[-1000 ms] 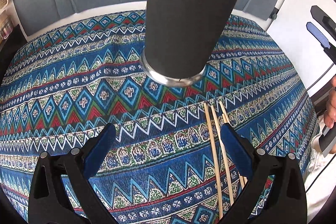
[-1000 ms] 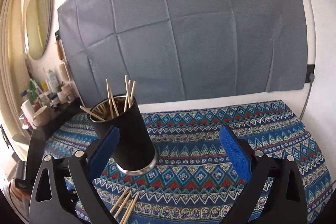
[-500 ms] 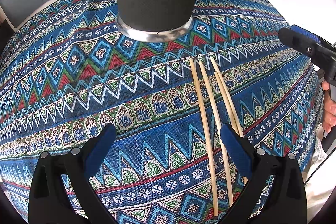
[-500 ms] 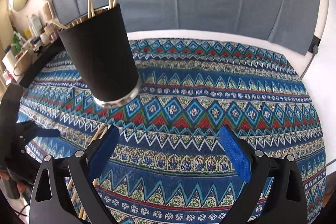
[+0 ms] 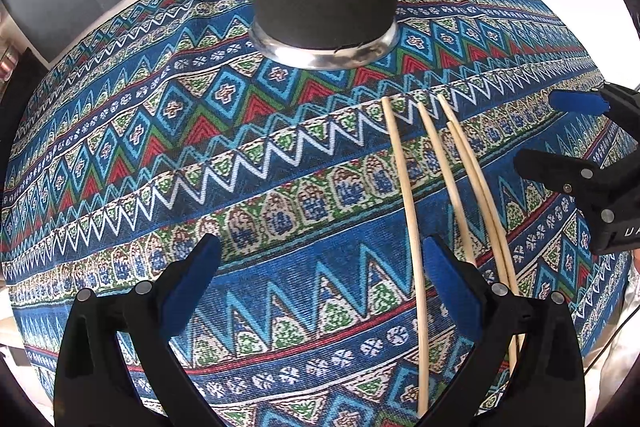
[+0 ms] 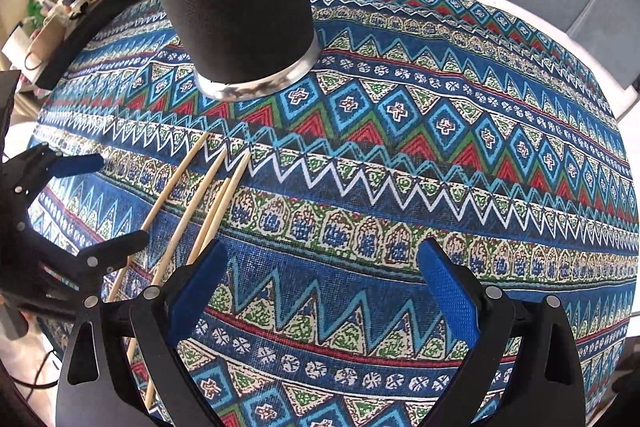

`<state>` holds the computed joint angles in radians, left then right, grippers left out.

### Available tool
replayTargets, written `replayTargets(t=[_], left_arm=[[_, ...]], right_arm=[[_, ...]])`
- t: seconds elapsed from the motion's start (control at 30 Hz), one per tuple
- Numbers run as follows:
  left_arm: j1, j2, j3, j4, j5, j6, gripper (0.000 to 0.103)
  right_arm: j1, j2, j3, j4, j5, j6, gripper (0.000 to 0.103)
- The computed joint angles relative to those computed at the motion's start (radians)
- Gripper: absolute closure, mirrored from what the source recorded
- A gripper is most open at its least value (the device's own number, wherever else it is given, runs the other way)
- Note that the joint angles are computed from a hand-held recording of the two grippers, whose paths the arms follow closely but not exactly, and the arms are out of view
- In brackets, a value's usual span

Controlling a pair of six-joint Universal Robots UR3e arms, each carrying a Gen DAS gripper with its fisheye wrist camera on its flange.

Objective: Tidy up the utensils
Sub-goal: 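Move both open grippers back down to the remaining wooden sticks, then close the left gripper on a wooden stick while the right gripper grasps another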

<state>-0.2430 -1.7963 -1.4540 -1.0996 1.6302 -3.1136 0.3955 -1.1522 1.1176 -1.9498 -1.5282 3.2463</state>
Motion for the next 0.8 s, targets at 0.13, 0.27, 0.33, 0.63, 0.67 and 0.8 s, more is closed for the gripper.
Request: replayTargets(t=[0.13,0.27,0.33,0.63,0.67,0.8], left_arm=[[0.047,0.046,-0.056,0.022,-0.006,0.011,0.004],[0.085,0.099,-0.118,0.045,-0.02,0.042,0.004],[0.088,0.106,-0.129,0.053,-0.021,0.046,0.004],[0.077,0.113,-0.141,0.069,-0.019,0.04,0.004],[0.078,0.117,-0.146,0.074,-0.02,0.042,0.004],[0.078,0.128,-0.168,0.095,-0.021,0.044,0.004]], right_arm=[[0.037,0.078,-0.12,0.072,-0.011,0.023,0.011],[0.06,0.139,-0.196,0.109,-0.013,0.059,0.011],[0.07,0.16,-0.227,0.12,-0.025,0.089,0.011],[0.107,0.25,-0.402,0.237,-0.063,0.18,0.011],[0.113,0.273,-0.445,0.267,-0.071,0.186,0.011],[0.115,0.24,-0.378,0.235,-0.079,0.175,0.01]])
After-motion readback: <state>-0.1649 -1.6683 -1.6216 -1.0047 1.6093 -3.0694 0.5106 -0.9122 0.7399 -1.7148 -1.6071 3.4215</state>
